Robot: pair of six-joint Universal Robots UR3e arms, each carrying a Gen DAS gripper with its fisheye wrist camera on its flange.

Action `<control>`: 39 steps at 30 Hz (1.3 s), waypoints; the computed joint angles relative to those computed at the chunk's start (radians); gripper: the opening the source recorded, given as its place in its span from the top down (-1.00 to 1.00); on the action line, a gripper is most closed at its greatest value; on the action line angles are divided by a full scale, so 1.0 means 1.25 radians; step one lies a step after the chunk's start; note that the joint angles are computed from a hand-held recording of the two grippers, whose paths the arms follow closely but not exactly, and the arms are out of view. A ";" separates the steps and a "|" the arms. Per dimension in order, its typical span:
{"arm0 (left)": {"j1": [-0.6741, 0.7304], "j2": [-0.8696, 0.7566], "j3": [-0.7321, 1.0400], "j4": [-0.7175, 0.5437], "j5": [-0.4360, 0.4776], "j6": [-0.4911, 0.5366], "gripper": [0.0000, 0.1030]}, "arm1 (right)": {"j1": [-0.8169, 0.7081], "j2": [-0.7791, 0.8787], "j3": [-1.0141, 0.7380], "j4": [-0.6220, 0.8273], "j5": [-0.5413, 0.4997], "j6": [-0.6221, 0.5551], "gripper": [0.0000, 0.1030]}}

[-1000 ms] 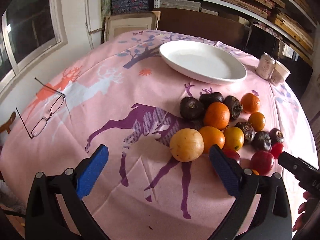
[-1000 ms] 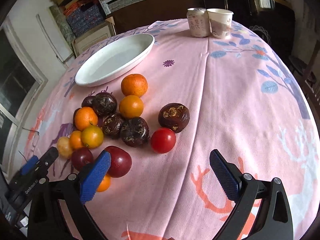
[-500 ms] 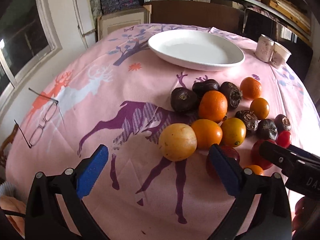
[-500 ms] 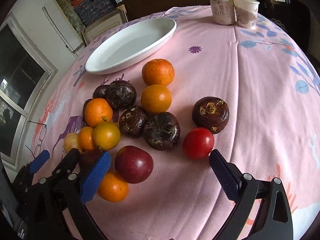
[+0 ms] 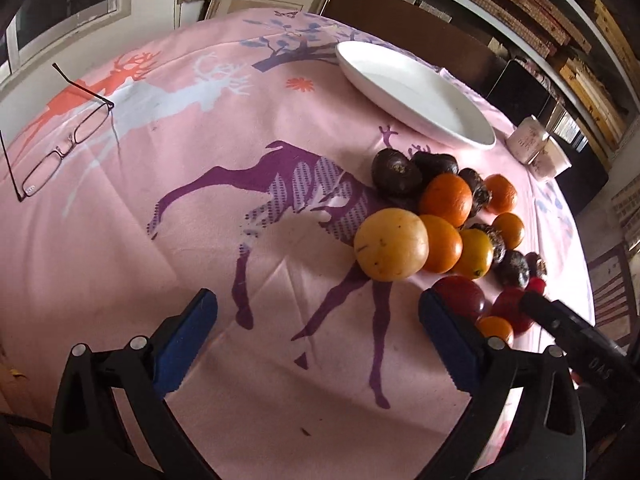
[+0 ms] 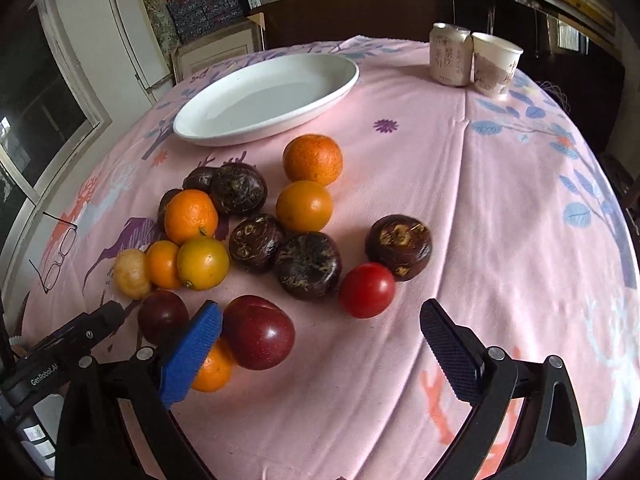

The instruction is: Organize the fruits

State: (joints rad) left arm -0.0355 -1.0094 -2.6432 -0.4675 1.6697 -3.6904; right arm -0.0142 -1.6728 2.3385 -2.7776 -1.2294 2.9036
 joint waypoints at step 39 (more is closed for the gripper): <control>-0.175 -0.225 0.120 -0.004 0.172 -0.014 -0.92 | -0.110 0.173 -0.084 -0.017 0.164 -0.143 -0.93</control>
